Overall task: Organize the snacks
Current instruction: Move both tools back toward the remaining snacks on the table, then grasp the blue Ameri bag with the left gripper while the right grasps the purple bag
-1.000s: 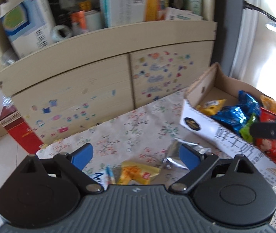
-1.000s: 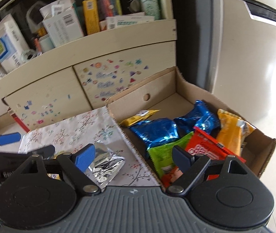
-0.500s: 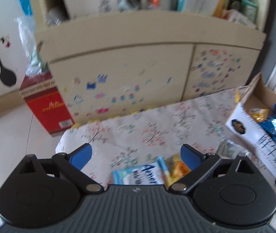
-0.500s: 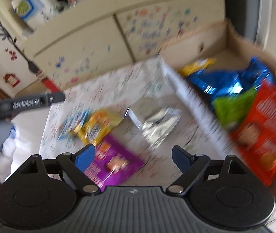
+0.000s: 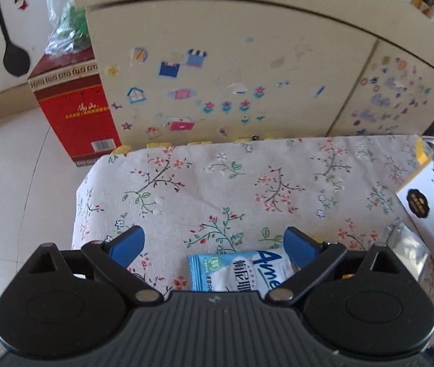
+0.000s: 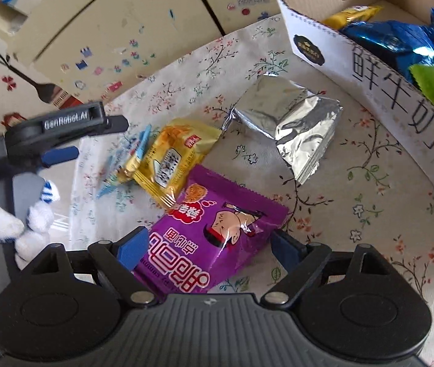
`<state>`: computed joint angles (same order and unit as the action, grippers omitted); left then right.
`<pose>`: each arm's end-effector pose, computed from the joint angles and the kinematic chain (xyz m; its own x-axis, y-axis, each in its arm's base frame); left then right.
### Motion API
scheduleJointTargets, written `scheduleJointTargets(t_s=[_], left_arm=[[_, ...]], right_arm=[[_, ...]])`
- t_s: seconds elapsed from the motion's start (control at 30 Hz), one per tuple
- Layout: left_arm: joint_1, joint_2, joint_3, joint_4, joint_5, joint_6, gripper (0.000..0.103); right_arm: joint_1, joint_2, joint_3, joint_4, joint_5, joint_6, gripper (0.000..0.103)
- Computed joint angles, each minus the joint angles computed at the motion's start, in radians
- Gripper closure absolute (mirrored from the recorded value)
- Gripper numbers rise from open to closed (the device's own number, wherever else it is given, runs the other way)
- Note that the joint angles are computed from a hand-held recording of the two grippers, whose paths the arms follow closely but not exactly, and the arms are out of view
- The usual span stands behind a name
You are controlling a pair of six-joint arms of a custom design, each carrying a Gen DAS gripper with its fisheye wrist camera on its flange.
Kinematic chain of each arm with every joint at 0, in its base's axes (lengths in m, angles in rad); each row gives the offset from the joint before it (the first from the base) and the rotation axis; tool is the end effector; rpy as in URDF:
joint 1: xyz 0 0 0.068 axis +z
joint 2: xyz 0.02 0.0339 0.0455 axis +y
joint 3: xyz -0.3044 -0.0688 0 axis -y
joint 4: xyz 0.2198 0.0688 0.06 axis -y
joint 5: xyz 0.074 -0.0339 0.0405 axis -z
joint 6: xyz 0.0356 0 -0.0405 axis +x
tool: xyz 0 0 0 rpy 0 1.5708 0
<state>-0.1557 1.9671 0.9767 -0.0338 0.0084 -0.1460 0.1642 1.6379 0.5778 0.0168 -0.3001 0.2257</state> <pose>0.3607 -0.0569 0.1498 -0.8582 -0.0126 -0.5132 0.0349 0.9960 -0.0827 0.2494 0.0520 0.1615 -0.8986 0.0678 -0.4334 -0.1045 0.9265 0.3616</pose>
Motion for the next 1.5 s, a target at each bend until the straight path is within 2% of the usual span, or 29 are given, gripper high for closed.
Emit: scheduleJointTargets(t_s=[0.13, 0.23, 0.33, 0.53, 0.8, 1.0, 1.2, 1.3, 1.4, 1.5], left_arm=[[0.0, 0.021, 0.017, 0.003, 0.035, -0.045, 0.006], [-0.023, 0.044, 0.042, -0.025, 0.049, -0.039, 0.006], [-0.065, 0.066, 0.051, -0.043, -0.012, -0.024, 0.005], [-0.04, 0.054, 0.024, -0.031, 0.025, -0.068, 0.008], [0.0, 0.003, -0.043, -0.016, 0.092, -0.001, 0.02], [0.01, -0.022, -0.082, 0.004, 0.116, 0.063, 0.022], [0.046, -0.026, -0.071, -0.025, 0.151, 0.06, 0.025], [0.052, -0.03, -0.051, -0.093, 0.169, 0.162, 0.023], [0.033, -0.065, -0.077, -0.109, 0.116, 0.293, 0.023], [0.036, -0.088, -0.093, -0.129, 0.108, 0.375, 0.023]], right_arm=[[0.043, 0.006, -0.01, 0.041, 0.046, -0.022, 0.008], [0.061, 0.004, -0.015, 0.05, 0.073, -0.048, 0.008], [0.085, 0.001, -0.023, 0.056, 0.134, -0.084, 0.008], [0.071, -0.003, -0.022, 0.04, 0.136, -0.152, 0.013], [0.04, -0.049, -0.028, -0.002, 0.182, -0.238, 0.02], [0.021, -0.045, -0.03, -0.008, 0.175, -0.253, 0.021], [0.035, -0.036, -0.029, -0.004, 0.189, -0.264, 0.021], [0.039, -0.038, -0.025, -0.022, 0.194, -0.281, 0.021], [0.03, -0.031, -0.023, -0.035, 0.188, -0.293, 0.021], [0.028, -0.03, -0.026, -0.032, 0.193, -0.31, 0.02]])
